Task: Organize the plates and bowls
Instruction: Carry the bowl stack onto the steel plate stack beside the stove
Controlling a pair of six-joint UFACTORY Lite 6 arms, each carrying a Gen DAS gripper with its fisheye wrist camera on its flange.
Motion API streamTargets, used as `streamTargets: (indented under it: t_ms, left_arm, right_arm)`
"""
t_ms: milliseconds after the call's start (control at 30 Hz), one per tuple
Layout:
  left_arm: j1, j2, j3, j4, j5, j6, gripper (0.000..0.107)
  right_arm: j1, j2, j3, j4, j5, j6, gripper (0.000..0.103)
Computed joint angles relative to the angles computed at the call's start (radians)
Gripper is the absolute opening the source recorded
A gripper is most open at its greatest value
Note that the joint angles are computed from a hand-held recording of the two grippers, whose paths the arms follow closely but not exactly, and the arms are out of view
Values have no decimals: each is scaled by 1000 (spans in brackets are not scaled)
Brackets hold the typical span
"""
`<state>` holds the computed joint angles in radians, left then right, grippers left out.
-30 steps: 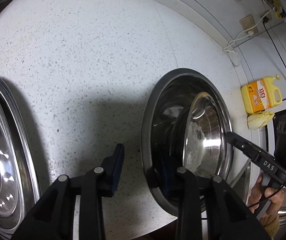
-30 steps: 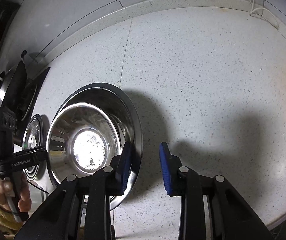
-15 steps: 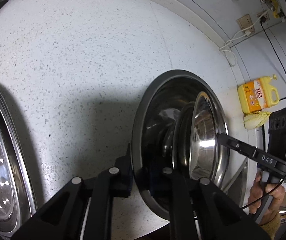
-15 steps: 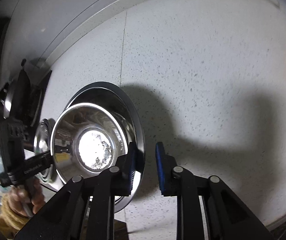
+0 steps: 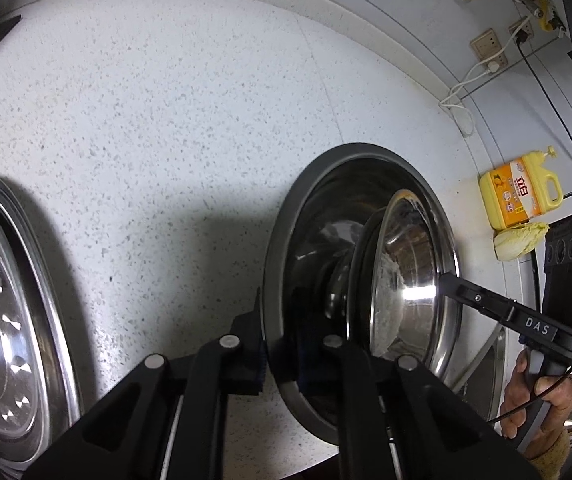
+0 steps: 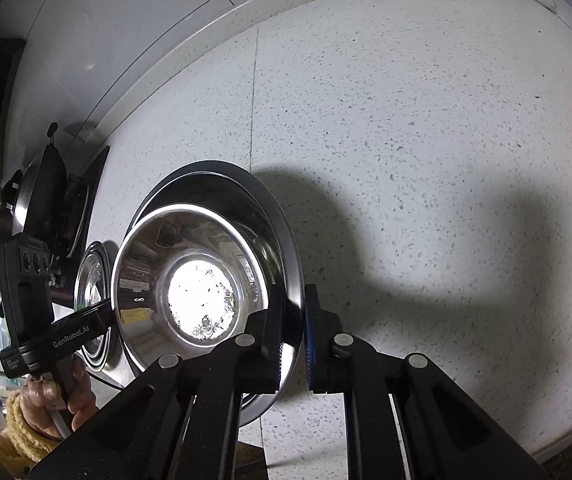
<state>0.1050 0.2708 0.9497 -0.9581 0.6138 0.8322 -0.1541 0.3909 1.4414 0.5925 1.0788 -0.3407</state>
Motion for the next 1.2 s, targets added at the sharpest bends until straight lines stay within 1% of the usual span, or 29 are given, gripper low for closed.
streamTargets:
  t_ms: [200,367,600,700,800,1000,1200]
  left_arm:
    - [45,-46,-27,-23,20,51,9]
    - [124,-86,-26,-7,67,78,9]
    - [299,-135,9,46,159,120,9]
    - [414,-143,37,73,210,152,9]
    - [525,-127,77,95,262,192,9]
    - [772,-4,225,155,360,268,9]
    - [928,128,377,199,412,312,9]
  right_arm:
    - [-2,-18,9,-12,7,14,9]
    - [27,-31,36,-19,16,57,9]
    - [119,-13,127,-17,28,127,9]
    - [182,6,176,-13,30,162,9]
    - [253,32,228,-7,27,195,9]
    - [407,122,359,-1,27,268,9]
    - [540,284,587,-4,58,361,9]
